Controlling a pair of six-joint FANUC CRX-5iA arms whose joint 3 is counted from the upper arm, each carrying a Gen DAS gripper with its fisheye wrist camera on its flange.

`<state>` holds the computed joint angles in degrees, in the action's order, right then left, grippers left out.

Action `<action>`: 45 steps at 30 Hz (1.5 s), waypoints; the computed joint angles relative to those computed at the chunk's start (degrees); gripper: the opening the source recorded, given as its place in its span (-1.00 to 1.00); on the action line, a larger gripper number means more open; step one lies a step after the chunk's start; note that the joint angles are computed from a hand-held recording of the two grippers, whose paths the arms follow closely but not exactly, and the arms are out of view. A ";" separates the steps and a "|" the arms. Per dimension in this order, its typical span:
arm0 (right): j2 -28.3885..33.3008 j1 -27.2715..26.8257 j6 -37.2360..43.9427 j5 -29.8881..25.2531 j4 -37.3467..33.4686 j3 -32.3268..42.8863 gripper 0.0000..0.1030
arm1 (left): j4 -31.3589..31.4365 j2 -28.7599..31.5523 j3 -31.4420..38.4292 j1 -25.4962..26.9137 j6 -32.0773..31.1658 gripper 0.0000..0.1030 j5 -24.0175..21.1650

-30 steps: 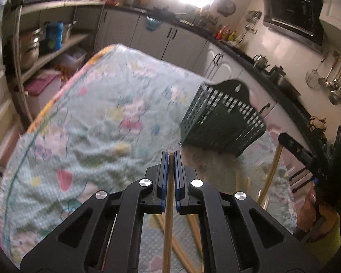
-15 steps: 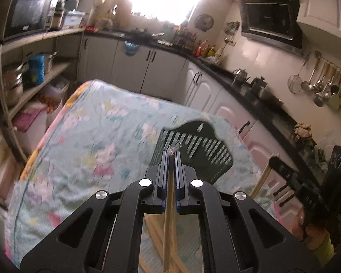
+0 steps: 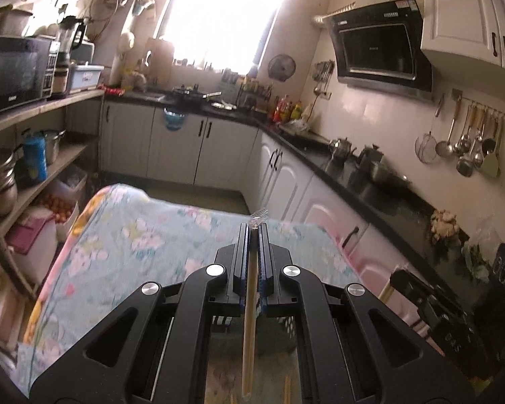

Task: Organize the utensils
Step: 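Lift both held chopsticks and carry them above the green caddy, then open the left gripper over the caddy while the right gripper opens too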

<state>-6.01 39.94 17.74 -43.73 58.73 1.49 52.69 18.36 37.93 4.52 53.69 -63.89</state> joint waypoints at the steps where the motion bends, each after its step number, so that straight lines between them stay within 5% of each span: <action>1: 0.42 -0.45 0.37 0.10 0.20 0.68 -0.88 | -0.30 0.84 1.57 -0.57 0.33 -0.99 0.92; 13: 5.90 -7.24 1.48 5.16 1.28 6.60 -0.88 | -2.50 6.75 8.97 -4.63 1.20 -0.99 8.28; 23: 8.86 -10.53 -1.95 6.74 1.76 3.87 -0.88 | 0.03 5.71 -0.80 -5.55 -4.89 -0.98 12.19; 32: 7.98 -11.60 -10.65 9.14 6.27 -1.57 -0.88 | 0.43 4.63 -5.88 -4.73 -5.99 -0.98 12.02; 45: 6.58 -10.23 -11.45 5.96 5.18 -3.22 -0.84 | 0.08 2.17 -10.27 -3.10 -5.99 -0.90 10.86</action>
